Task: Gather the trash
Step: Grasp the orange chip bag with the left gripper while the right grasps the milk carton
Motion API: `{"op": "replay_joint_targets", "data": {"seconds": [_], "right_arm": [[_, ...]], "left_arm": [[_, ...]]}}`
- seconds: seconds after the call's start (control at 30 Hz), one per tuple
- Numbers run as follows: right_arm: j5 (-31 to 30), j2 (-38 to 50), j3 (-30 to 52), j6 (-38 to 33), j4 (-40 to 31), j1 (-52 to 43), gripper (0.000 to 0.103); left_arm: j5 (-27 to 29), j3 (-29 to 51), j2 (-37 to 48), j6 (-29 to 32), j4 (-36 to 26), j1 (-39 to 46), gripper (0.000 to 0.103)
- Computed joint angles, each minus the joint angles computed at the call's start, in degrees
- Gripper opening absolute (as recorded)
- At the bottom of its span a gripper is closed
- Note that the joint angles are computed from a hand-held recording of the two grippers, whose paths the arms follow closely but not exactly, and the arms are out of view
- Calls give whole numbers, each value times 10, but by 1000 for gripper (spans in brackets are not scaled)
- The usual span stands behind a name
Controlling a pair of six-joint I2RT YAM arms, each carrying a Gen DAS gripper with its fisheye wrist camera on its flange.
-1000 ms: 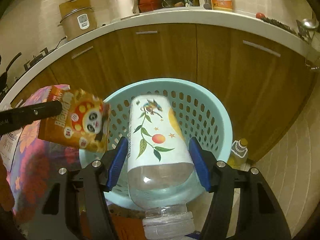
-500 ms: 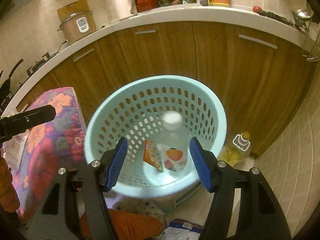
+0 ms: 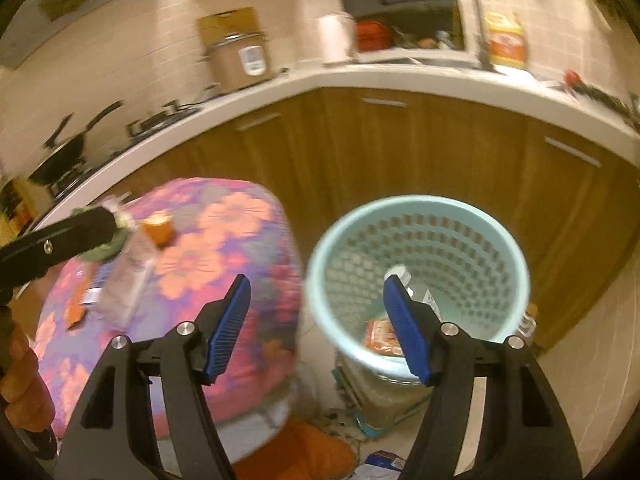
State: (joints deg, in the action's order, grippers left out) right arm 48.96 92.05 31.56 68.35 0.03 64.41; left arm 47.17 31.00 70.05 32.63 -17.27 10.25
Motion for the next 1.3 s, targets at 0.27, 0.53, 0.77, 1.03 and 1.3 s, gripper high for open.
{"op": "replay_joint_targets", "data": {"seconds": [0.27,0.53,0.77,1.03,1.3], "right_arm": [[-16,137,179,-89,1,33,68],[-60,266,343,-139,-16,31,69],[-67,339,451,-156,-57,18,70],[-64,417,565,-149,-129,-1,70],[-86,453,631,-144,-185,-20,72]], "left_arm": [[95,106,80,210,-155,273,72],[81,209,231,212,-105,397,79],[28,315,379,205,-116,411,84],[-69,352,480,160,-85,344,84],[-114,335,479,126,-30,292,84]]}}
